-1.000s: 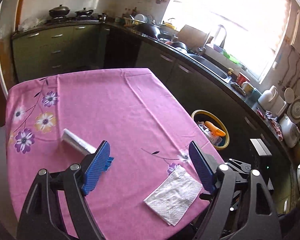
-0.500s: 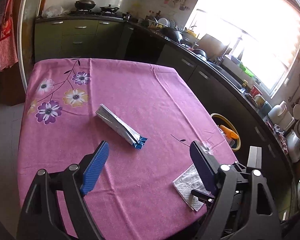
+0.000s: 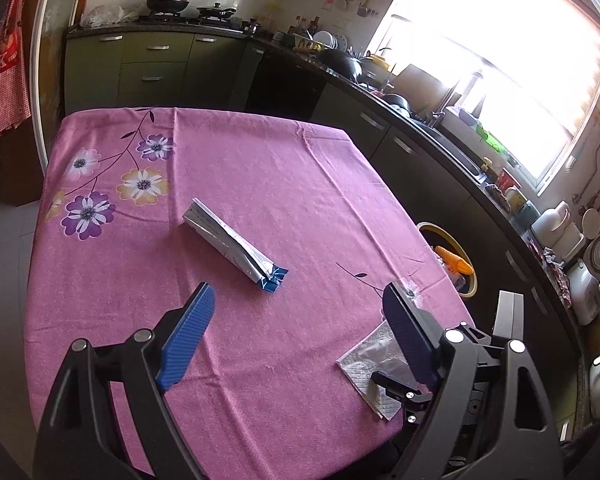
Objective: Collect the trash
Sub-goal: 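Lower the right tool onto the white tissue and pinch it, then carry the tissue over the bin and open the right tool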
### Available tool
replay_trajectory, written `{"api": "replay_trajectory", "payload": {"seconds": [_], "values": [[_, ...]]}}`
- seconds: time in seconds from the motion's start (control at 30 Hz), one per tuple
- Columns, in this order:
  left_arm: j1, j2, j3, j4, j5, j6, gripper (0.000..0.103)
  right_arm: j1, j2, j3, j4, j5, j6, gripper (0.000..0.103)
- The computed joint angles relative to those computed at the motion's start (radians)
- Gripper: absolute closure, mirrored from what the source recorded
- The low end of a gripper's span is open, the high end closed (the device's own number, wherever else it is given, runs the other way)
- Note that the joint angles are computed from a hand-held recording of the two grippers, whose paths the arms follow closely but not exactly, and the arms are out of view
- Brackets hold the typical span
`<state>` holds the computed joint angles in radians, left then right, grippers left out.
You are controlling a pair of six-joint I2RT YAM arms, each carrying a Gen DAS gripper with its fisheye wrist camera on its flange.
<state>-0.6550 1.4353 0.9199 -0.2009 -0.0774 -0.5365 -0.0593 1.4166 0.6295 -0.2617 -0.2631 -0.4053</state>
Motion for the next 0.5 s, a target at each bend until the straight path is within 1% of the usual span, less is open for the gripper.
{"api": "replay_trajectory", "payload": {"seconds": [0.03,0.07,0.1,0.13,0.2,0.23,0.3,0.5], "values": [[-0.001,0.000,0.001,0.000,-0.002,0.000,0.022,0.002,-0.006,0.001,-0.011,-0.007,-0.006,0.028],[-0.004,0.000,0.002,0.000,-0.003,0.000,0.022,0.004,-0.012,0.002,-0.020,-0.013,-0.008,0.032],[-0.006,0.000,0.003,0.000,-0.003,-0.001,0.022,0.006,-0.016,0.002,-0.023,-0.018,-0.008,0.043],[-0.009,0.000,0.004,-0.001,-0.003,-0.001,0.022,0.007,-0.024,0.002,-0.027,-0.026,-0.007,0.066],[-0.012,-0.001,0.003,-0.001,-0.003,-0.001,0.022,-0.001,-0.022,0.011,-0.050,-0.063,-0.003,0.092],[-0.010,-0.001,0.001,0.001,-0.001,0.001,0.022,-0.002,-0.022,0.011,-0.051,-0.069,-0.001,0.093],[-0.010,-0.004,0.000,0.000,-0.002,0.003,0.021,-0.026,-0.010,0.026,-0.081,-0.116,-0.011,0.097],[-0.010,-0.008,-0.005,0.006,-0.001,-0.005,0.022,-0.128,0.004,0.095,-0.164,-0.198,-0.043,0.098]]}}
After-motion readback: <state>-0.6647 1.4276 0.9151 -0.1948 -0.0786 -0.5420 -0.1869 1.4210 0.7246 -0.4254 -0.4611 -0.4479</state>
